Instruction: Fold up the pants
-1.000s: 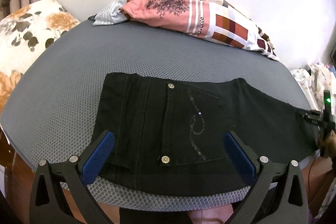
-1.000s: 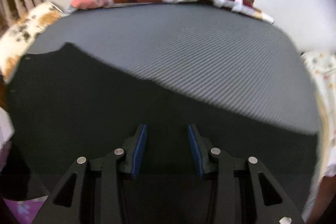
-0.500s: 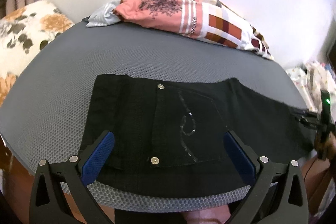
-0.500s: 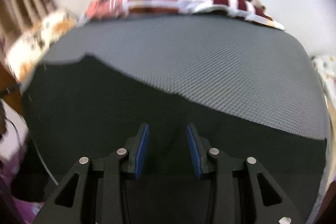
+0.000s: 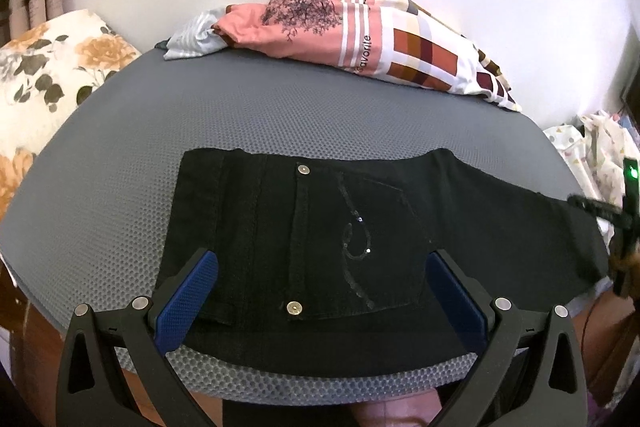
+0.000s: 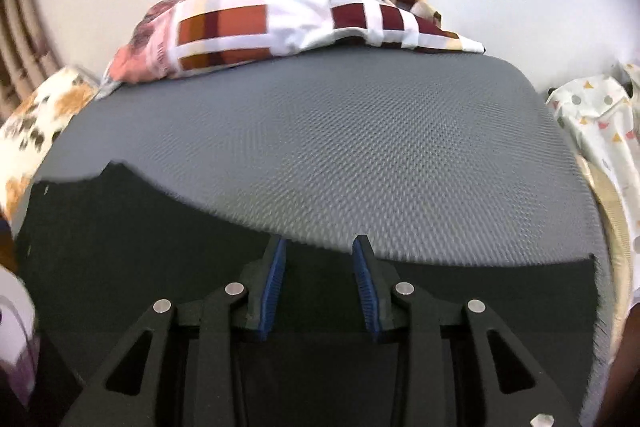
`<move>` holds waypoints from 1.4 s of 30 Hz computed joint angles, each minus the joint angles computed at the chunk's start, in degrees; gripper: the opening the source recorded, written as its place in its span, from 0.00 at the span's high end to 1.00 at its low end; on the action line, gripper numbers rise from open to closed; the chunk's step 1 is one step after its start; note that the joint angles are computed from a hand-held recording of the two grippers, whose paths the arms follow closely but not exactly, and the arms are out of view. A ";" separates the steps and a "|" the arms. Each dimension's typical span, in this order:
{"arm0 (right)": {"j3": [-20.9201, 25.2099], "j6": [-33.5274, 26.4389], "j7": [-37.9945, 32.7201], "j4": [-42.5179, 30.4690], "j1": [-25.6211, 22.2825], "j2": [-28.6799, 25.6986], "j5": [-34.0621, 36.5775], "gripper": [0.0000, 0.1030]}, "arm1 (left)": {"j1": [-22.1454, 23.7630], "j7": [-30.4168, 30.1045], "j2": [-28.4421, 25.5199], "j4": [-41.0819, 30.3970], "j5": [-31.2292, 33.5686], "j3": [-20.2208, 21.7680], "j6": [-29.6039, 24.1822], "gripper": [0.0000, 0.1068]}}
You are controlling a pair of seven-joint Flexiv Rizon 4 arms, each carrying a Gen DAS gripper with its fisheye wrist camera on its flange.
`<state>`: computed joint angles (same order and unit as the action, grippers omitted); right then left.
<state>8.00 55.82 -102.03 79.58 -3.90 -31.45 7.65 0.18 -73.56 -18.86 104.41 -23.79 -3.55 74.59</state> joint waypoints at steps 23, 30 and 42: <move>-2.56 16.17 15.47 13.97 -0.78 8.24 -1.77 0.46 | -2.06 -1.02 -0.37 -1.20 5.21 1.52 -1.22 0.04; -8.85 20.46 28.10 26.25 -0.88 15.30 -7.32 0.31 | -3.87 -4.98 -0.19 -1.97 10.39 4.16 -0.58 0.04; -3.91 19.50 29.27 23.36 -9.06 11.52 0.91 0.26 | -7.39 -12.81 -0.28 -5.09 24.77 8.94 -0.93 0.04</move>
<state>4.09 75.32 -72.76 102.93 -12.96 -19.93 8.56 -7.20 -86.38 -19.14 99.32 0.98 5.39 73.66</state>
